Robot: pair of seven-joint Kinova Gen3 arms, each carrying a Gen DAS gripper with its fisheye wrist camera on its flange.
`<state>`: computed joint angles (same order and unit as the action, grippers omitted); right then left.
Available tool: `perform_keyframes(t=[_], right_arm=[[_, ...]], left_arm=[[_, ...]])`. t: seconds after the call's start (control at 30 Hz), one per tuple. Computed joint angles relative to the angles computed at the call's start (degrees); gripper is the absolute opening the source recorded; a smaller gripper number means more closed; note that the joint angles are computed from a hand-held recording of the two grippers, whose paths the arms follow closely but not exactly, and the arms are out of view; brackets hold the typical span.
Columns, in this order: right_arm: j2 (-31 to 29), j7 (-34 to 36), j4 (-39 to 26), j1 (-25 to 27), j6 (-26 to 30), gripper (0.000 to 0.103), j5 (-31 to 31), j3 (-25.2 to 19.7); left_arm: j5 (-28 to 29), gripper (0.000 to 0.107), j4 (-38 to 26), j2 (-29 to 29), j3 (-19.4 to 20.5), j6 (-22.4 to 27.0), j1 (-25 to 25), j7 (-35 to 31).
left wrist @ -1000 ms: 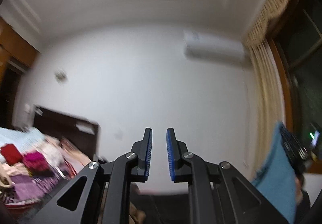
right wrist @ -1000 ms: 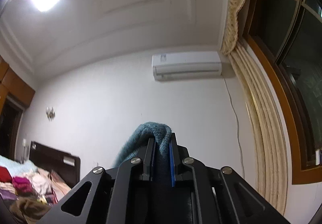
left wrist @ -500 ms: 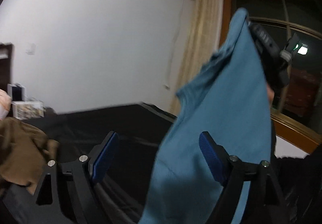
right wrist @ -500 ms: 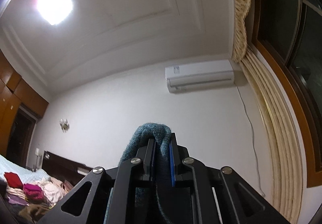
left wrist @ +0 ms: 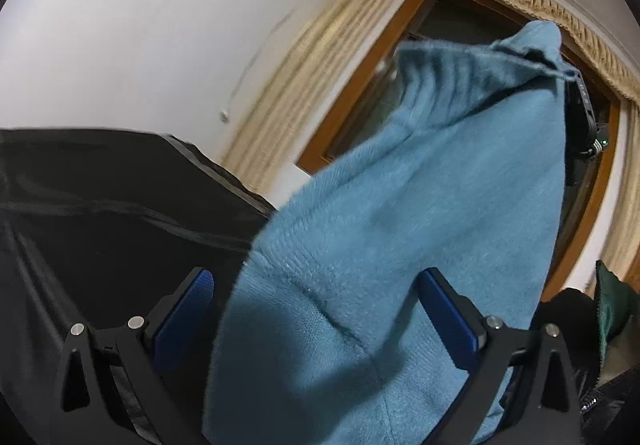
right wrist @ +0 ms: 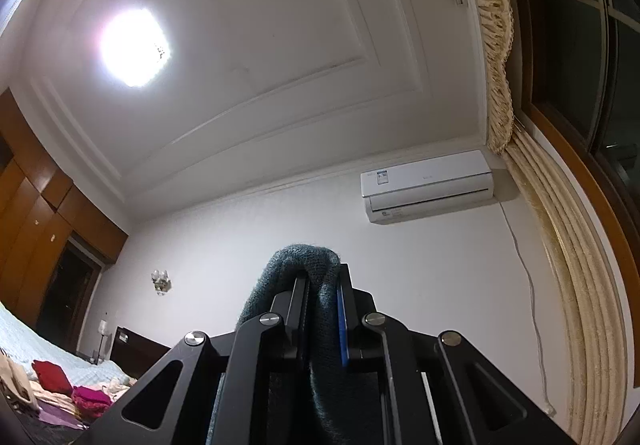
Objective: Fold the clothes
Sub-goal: 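Raise the sweater high with both grippers and shake it out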
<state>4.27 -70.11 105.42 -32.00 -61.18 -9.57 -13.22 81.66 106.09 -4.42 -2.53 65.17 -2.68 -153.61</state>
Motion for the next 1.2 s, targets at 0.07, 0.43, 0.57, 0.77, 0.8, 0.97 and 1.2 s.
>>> perform_keyframes(t=[0.07, 0.43, 0.57, 0.77, 0.8, 0.97, 1.2], right_arm=[[0.0, 0.0, 0.0, 0.0, 0.4, 0.012, 0.2, 0.0], [0.9, 12.2, -0.8, -1.2, -1.0, 0.012, -12.9, 0.3], [1.7, 16.9, -0.6, -1.7, -5.4, 0.012, -19.6, 0.5], [1.6, 17.6, -0.1, -1.6, -9.7, 0.012, -23.0, 0.5], [1.6, 17.9, 0.4, -1.8, -11.1, 0.012, -22.9, 0.4], [0.7, 19.1, 3.2, -2.9, -18.2, 0.012, -20.0, -0.4], [-3.0, 20.6, 4.0, -2.8, -20.5, 0.012, -17.4, -1.7]], left_arm=[[0.7, 0.102, 0.0, 0.7, -1.1, -0.1, 3.0, 0.1], [-11.1, 0.019, 3.5, -15.6, 11.0, -17.3, -5.9, 18.3], [-19.5, 0.018, 2.9, -26.2, 10.5, -26.7, -5.6, 27.7], [-30.9, 0.018, -1.6, -41.6, 19.1, -39.1, -18.1, 41.6], [-32.5, 0.018, -2.7, -43.3, 19.5, -39.4, -19.7, 44.0], [-44.0, 0.018, -8.6, -47.0, 21.1, -39.4, -23.8, 55.4], [-59.8, 0.018, -13.4, -49.6, 22.9, -42.7, -26.0, 68.6]])
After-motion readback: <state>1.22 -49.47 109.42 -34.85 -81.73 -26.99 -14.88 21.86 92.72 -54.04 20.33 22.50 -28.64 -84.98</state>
